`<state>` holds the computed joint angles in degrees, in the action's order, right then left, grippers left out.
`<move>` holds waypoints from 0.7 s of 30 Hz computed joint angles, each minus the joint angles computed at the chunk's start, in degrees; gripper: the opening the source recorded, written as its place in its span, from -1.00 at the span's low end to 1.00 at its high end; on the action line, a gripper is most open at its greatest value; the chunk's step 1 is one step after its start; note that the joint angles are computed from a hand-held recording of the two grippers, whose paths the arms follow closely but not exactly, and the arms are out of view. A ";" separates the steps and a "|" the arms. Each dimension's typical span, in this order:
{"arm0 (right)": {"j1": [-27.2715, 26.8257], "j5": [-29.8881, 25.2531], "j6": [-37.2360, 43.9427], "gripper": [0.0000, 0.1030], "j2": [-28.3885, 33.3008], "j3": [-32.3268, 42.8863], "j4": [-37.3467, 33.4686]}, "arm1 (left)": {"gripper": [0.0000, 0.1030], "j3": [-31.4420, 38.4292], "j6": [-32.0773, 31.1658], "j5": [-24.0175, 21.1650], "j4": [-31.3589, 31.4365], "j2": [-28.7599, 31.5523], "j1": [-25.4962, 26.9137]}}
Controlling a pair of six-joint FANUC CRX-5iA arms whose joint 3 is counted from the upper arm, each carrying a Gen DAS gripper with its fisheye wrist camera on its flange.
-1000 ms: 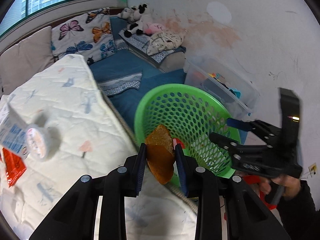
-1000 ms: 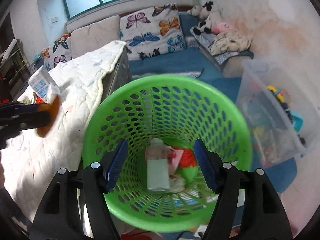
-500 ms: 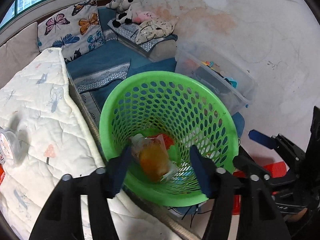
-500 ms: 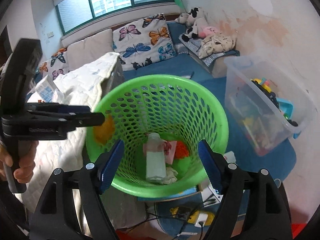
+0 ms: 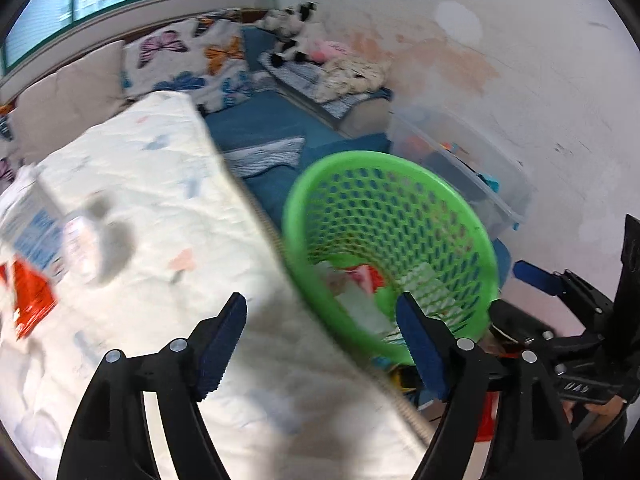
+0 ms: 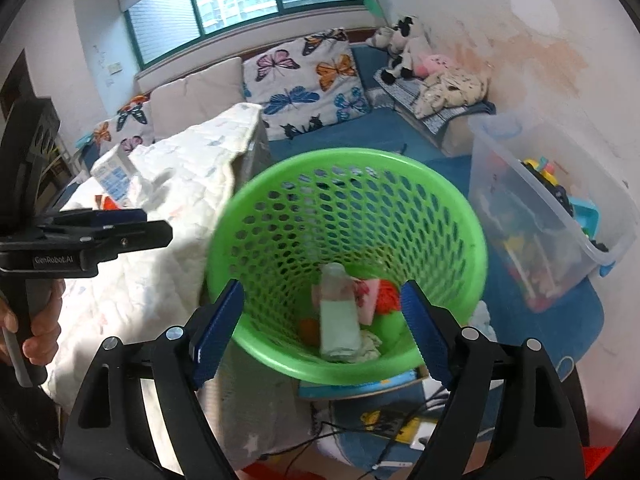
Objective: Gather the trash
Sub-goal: 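Grasp the clear round plastic container with the left gripper while the right gripper returns to the bed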
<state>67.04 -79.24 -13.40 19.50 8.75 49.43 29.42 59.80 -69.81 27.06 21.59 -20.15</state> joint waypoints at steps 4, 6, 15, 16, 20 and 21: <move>-0.17 1.60 1.75 0.61 1.56 2.42 0.85 | 0.44 -4.83 0.20 2.45 -0.57 -3.61 2.92; -0.31 2.25 3.27 0.62 2.73 4.27 1.15 | 0.44 -7.27 0.33 3.38 -0.08 -5.21 4.86; -1.70 6.39 10.36 0.64 8.58 13.49 1.35 | 0.54 -14.56 2.24 9.39 -2.49 -11.42 12.33; -1.91 6.89 11.25 0.65 9.22 14.54 1.25 | 0.55 -15.05 2.56 9.80 -2.76 -11.89 13.13; -2.77 8.56 15.42 0.65 12.51 19.96 0.47 | 0.59 -16.64 3.97 11.12 -4.10 -13.37 16.67; -2.92 8.82 16.41 0.65 13.28 21.23 0.18 | 0.59 -16.98 4.42 11.44 -4.77 -13.67 17.62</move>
